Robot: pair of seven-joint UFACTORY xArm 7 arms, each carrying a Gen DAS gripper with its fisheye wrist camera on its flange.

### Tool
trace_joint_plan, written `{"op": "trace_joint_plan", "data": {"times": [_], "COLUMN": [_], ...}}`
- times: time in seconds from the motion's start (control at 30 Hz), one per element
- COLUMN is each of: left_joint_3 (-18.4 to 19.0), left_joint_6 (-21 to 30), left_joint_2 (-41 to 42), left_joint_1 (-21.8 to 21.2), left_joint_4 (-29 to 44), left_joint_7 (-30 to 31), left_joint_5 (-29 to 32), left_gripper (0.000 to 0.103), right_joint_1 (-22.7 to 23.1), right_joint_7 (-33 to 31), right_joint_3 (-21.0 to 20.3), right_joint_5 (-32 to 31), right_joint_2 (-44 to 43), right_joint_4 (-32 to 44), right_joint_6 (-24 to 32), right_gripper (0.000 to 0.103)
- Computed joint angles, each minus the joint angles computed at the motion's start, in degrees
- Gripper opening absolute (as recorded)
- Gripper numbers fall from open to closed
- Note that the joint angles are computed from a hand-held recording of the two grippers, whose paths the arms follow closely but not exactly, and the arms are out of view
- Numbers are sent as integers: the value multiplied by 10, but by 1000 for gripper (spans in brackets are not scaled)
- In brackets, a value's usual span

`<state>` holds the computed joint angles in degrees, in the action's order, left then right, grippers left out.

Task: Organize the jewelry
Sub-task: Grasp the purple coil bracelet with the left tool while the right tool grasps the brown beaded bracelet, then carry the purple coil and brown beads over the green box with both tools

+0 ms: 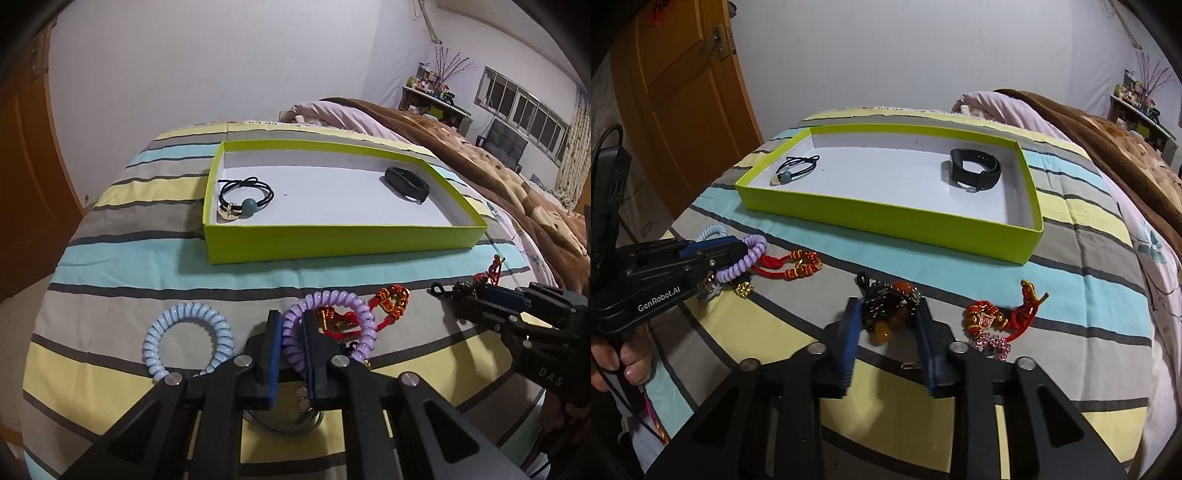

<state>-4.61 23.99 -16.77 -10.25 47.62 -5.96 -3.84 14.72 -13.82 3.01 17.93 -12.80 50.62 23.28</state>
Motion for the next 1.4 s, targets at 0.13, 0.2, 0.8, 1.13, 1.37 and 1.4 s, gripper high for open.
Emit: {"op": "trace_joint_plan", "data": {"times": [0.13,0.2,0.8,1.13,1.37,1.4], "left_joint_3": [0,-2,10,11,11,9], "left_joint_6": [-13,-19,-42,-43,-49,-50], "left_joint_2": [-10,-17,-93,-100,-79,-75], "left_joint_1": [1,2,-16,-20,-10,-7], "left_joint_4": [-9,-14,-53,-35,-6,-2], "left_joint_7": [-1,-3,11,22,24,24], "left_joint_5": [4,7,-17,-20,-12,-8], "left_gripper": [9,9,9,9,9,9], "right_joint_1": [1,3,22,37,38,38], "right_joint_7": [0,-1,-1,-9,-15,-17], "right_joint_3": [-3,-5,-22,-33,-36,-36], "right_joint_5": [6,12,27,31,29,29], "right_joint_2": [-4,-9,-67,-93,-83,-79], "right_joint_4": [-2,-5,-40,-34,-12,-7], "right_joint_6": [-4,-6,-34,-36,-40,-40], "right_gripper": [23,22,3,3,3,3]}}
